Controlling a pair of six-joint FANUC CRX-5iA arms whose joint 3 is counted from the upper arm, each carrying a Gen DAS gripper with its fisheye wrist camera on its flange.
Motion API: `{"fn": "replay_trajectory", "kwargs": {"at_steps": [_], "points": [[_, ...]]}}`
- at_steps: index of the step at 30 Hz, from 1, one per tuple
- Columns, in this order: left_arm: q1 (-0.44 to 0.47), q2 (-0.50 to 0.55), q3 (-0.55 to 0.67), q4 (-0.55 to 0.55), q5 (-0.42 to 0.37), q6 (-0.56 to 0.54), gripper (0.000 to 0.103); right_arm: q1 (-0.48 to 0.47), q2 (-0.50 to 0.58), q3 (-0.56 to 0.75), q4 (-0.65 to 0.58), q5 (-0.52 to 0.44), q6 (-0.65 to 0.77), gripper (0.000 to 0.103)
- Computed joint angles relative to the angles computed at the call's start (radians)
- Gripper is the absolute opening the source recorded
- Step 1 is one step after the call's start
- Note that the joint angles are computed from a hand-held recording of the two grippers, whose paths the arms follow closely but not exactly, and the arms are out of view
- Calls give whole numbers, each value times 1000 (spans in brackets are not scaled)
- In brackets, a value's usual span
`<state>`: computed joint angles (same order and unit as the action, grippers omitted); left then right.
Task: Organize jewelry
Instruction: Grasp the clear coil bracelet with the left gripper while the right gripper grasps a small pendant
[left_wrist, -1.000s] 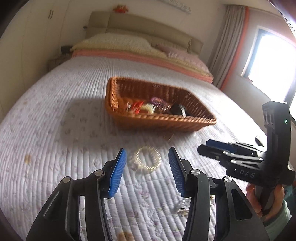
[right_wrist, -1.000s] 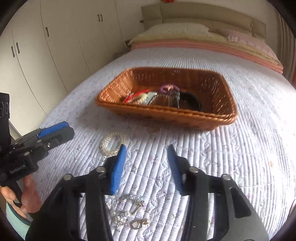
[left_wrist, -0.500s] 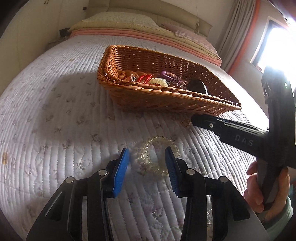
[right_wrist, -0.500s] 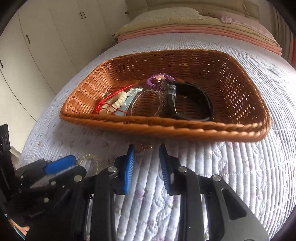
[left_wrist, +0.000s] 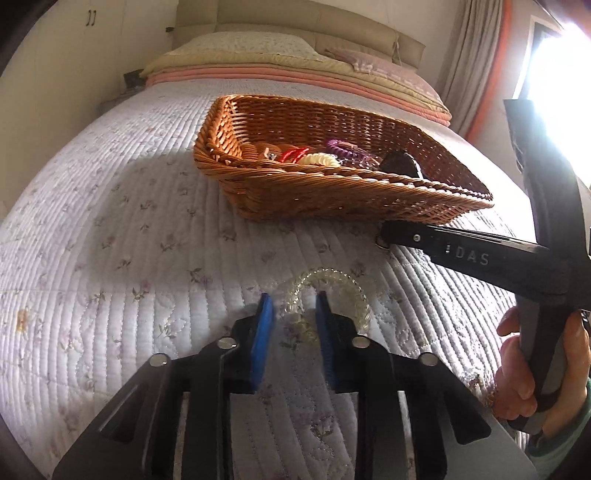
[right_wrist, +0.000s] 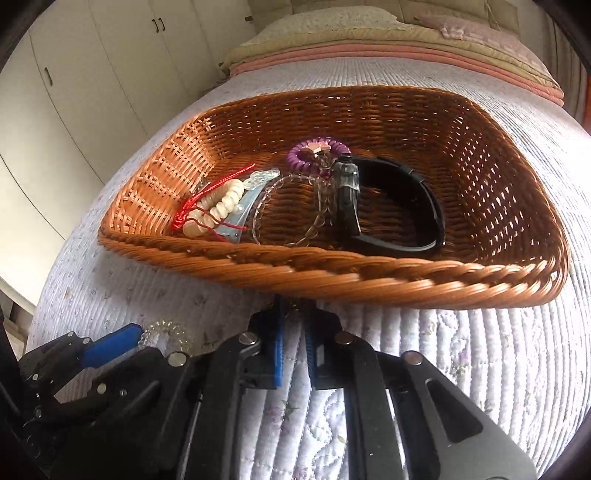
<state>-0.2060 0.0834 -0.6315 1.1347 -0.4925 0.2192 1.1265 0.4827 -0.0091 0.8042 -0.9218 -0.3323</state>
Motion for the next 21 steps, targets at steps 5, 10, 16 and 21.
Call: {"fn": "replay_trajectory", "kwargs": {"at_steps": [5, 10, 16, 21], "points": [[11, 1, -6, 25, -15, -23, 7, 10, -49, -74, 38, 36, -80, 8], [-4, -18, -30, 61, 3, -87, 7, 29, -76, -114, 62, 35, -131, 8], [-29, -46, -64, 130, 31, -150, 7, 50, -118, -183, 112, 55, -233, 8], [-17, -55, -75, 144, 3, -150, 7, 79, -159, -244, 159, 55, -321, 8]]}}
